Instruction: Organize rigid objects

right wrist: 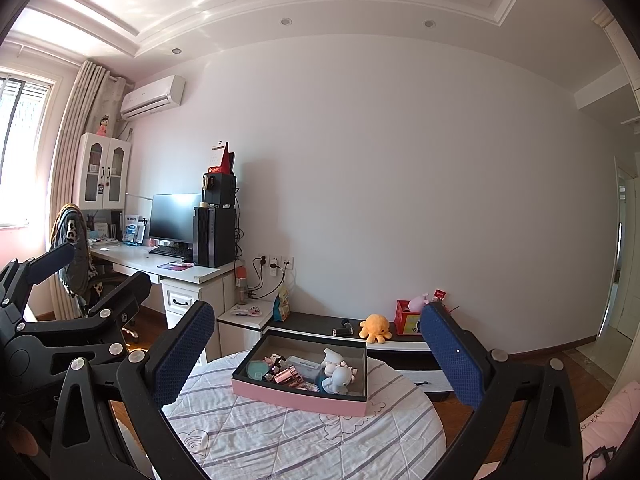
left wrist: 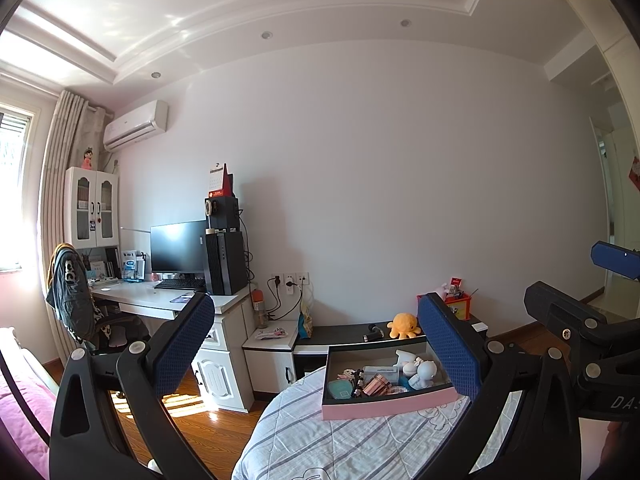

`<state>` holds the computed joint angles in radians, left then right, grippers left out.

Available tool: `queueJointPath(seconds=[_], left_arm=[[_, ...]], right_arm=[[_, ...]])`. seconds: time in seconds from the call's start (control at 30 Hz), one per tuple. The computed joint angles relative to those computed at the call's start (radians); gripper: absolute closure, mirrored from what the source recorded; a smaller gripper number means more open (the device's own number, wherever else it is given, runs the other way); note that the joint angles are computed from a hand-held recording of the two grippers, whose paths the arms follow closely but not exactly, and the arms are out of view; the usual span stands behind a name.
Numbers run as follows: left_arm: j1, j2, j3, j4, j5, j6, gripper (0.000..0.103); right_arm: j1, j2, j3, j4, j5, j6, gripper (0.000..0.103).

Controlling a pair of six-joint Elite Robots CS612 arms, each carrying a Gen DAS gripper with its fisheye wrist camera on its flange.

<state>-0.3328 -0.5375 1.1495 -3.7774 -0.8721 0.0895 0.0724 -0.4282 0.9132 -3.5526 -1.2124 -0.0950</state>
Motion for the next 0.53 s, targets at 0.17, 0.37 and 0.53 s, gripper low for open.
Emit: queueJointPath(seconds=[0.17,0.37,0.53], left_arm=[[0.0,0.0,-0.002,0.001,0.0,0.0,0.0],[0.0,0.0,-0.001,0.003,-0.001,-0.001,0.0],[0.001,-0.003,0.005,0.001,-0.005,-0.002,0.0]], right_arm=[[0.0,0.0,0.002,-0.001,-0.001,-0.001,0.0],[0.0,-0.002,0.005,-0.002,-0.001,-0.002,0.0],[0.0,-0.002,0.004,-0.001,0.0,-0.002,0.0]])
